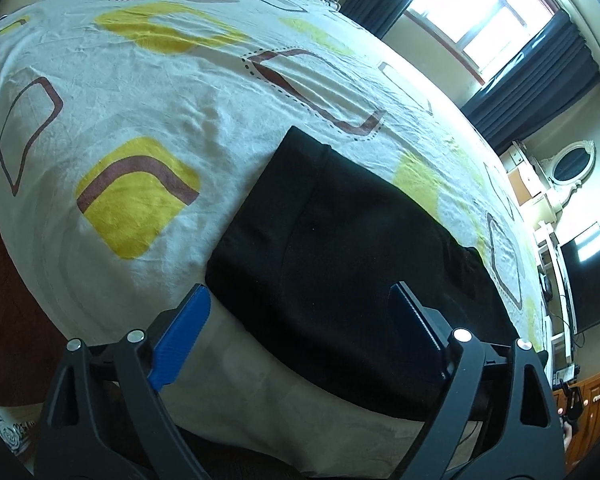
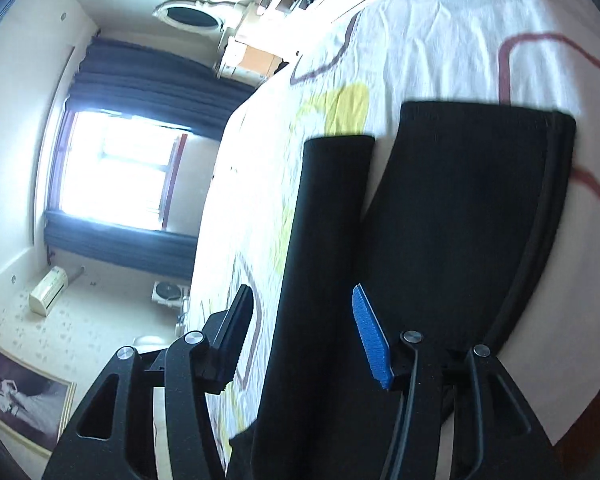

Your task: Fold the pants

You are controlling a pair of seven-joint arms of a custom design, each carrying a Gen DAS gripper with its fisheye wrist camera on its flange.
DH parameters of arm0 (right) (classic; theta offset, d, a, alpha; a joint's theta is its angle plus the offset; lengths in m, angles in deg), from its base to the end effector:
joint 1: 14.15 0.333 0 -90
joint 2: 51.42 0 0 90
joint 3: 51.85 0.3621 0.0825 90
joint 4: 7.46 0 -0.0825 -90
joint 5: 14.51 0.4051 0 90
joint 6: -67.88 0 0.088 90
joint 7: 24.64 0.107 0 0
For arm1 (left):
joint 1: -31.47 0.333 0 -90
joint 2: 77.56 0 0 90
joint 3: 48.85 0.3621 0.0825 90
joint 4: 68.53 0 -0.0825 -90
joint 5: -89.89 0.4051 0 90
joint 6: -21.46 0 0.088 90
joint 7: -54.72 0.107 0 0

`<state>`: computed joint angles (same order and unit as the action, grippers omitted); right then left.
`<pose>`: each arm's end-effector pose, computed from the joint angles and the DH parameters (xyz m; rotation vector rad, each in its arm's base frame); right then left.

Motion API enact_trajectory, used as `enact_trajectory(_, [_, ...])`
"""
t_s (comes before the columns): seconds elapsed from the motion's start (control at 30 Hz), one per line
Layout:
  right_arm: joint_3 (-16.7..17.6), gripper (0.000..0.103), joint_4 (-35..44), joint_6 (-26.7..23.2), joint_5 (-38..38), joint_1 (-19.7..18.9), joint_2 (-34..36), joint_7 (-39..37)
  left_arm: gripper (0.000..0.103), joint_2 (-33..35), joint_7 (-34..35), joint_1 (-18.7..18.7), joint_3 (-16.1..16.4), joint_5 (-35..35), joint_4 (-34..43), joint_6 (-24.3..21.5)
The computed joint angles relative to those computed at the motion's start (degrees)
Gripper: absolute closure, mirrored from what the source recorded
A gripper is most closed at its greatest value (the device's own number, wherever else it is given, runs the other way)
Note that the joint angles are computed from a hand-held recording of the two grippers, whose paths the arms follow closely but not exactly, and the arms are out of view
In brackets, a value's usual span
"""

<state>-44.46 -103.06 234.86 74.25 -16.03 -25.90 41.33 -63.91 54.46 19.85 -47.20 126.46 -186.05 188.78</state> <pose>0.7295 -0.0056 0.4213 -0.6391 1.9856 0.0815 0.6345 -0.1504 0.4169 -2.5352 1.0026 -0.8892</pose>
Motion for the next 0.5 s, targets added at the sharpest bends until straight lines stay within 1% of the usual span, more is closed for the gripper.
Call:
enact_trajectory(0.07, [-0.53,0.050,4.29,1.06,-1.18,-0.21,3.23,1.25,0.012,1.14,6.05,3.64,-4.05,-7.34,-0.41,0.58])
enact_trajectory(0.1, [-1.05,0.050,6.23,0.87,-4.62,-0.07,4.91,4.11,0.011,1.67,8.74,4.49,-5.07,-11.49,-0.91,1.46])
enact_trajectory(0.13, [-2.40,0.050,7.88,0.83,-10.41,0.83,6.54,9.42,0.010,1.90,8.98,3.84,-4.10,-12.87,-1.84,3.63])
enact_trajectory(0.17, [-4.25,0.050,9.18,0.84,-15.82,2.03,7.90,14.65,0.008,1.77,5.83,1.56,-1.12,-10.23,-2.78,6.31])
enact_trajectory(0.2, [-5.68,0.050,10.15,0.58,-19.64,2.76,8.99,18.46,0.005,1.73,4.84,0.02,0.77,-9.87,-3.40,8.23])
enact_trajectory(0.23, [-7.24,0.050,11.64,-0.10,-23.43,3.73,10.38,22.69,0.004,1.78,5.40,-0.46,1.28,-10.47,-3.60,8.98])
enact_trajectory(0.27, [-9.94,0.050,13.08,-1.46,-28.22,5.31,11.57,28.58,0.003,1.93,7.64,0.32,0.31,-12.06,-3.59,9.04])
enact_trajectory(0.3, [-10.96,0.050,13.49,-1.60,-30.62,6.06,12.37,32.01,0.003,2.12,10.15,1.15,-0.79,-13.59,-3.38,8.58])
enact_trajectory(0.33, [-9.97,0.050,14.15,-1.51,-30.57,5.00,13.20,32.27,0.003,2.24,12.56,1.84,-1.69,-14.95,-3.22,8.13])
enact_trajectory(0.37, [-9.14,0.050,15.03,-1.03,-30.89,4.54,14.07,33.18,0.003,2.33,13.91,1.66,-1.69,-15.76,-3.10,7.88])
enact_trajectory(0.4, [-8.12,0.050,15.31,-0.23,-30.96,3.84,14.52,33.46,0.003,2.34,14.45,0.91,-1.00,-16.20,-3.08,7.80])
enact_trajectory(0.43, [-8.48,0.050,16.47,-0.02,-32.63,4.30,15.50,35.58,0.003,2.35,14.45,-0.12,0.00,-16.28,-3.04,7.73])
enact_trajectory(0.5, [-10.38,0.050,18.22,-1.25,-37.38,5.39,16.79,39.49,0.003,2.47,14.47,-1.63,1.45,-16.25,-2.86,7.46])
